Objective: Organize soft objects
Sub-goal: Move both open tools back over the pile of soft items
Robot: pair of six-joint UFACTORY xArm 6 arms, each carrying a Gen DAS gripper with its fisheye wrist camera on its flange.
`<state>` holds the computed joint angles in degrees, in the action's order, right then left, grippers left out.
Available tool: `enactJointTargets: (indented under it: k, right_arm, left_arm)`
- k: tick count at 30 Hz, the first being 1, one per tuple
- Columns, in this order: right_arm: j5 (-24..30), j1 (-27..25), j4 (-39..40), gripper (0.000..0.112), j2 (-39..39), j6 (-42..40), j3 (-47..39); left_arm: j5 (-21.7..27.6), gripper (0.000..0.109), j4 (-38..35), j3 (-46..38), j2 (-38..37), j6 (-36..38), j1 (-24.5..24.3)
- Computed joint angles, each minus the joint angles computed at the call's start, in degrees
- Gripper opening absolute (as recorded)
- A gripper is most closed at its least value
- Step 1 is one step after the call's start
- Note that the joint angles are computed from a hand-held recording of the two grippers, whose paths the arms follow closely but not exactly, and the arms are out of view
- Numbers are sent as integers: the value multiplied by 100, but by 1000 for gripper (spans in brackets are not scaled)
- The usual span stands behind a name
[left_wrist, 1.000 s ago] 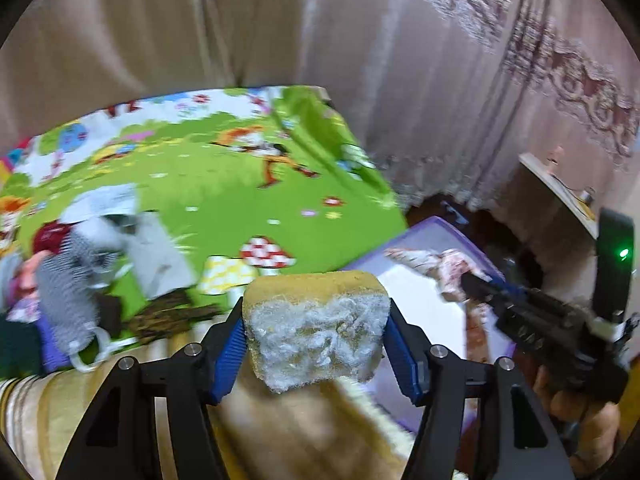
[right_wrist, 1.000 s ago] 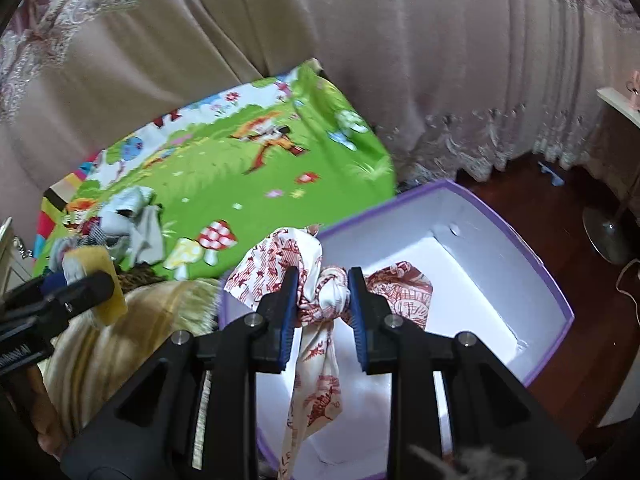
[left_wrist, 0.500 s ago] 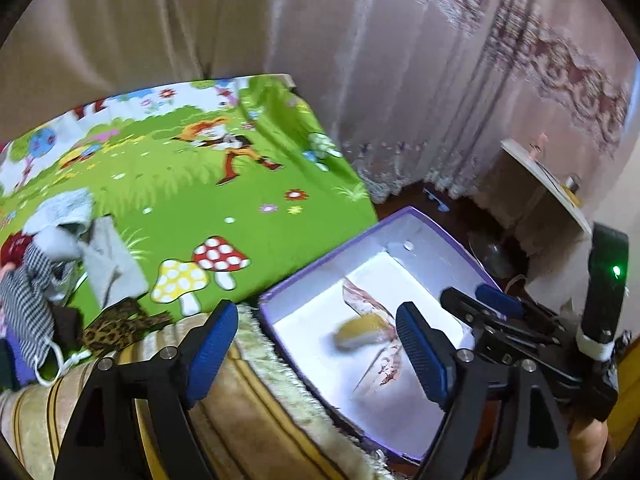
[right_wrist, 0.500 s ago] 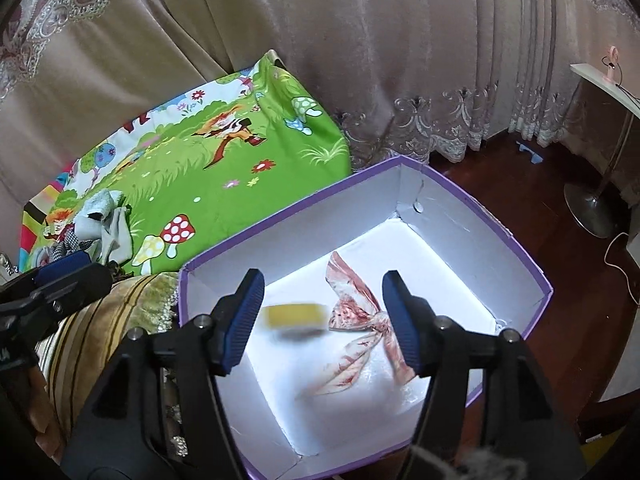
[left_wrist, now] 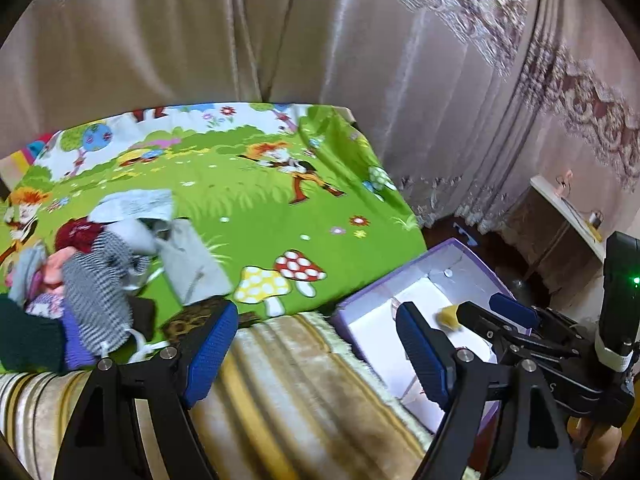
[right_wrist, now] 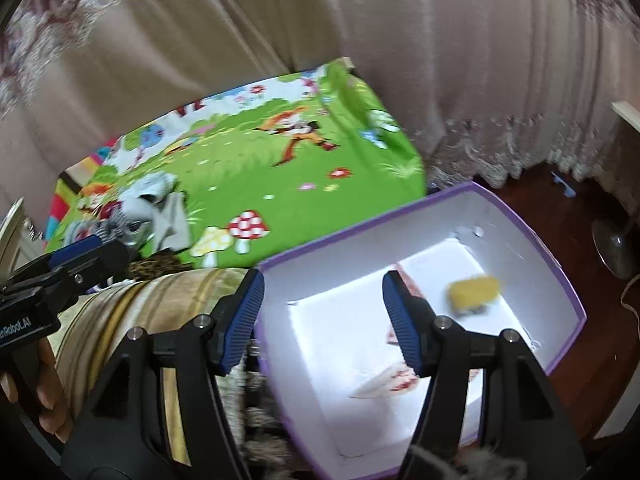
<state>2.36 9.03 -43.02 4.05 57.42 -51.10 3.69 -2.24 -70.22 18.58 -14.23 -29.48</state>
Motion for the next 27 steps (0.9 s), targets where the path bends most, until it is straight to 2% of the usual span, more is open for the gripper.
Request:
enactJointTargets:
  k: [4,9,14,17,19,22,27]
  right_arm:
    - [80,297,365,65,100,-435,-202]
    - [256,618,469,65,240,-709,-496]
    - [371,876,828,65,436,-1174,-766]
    - [446,1044,1121,65,593,-1560,-955]
    - [522,1149,1344,65,692,-1802,-1076]
    - [579,1288,1887,65,836,-2301,-1247]
    - [777,1562,2784,65,1230,-3213,-1733]
  left_arm:
    - [-360,82,588,482,-311,-594,306]
    - [-461,82,2885,878,-690,-2738,933]
    - [-552,82,3776,1256,-1005,-3601,1421]
    - [-659,82,3271,1530,-1146,-3182,1594]
    - [-646,82,3379,1629,-1217,-3264,1712]
    - [-667,82,2390,1833,-1303,-2377,1744]
    - [-612,82,1651,1958,-1359,-1740,1849]
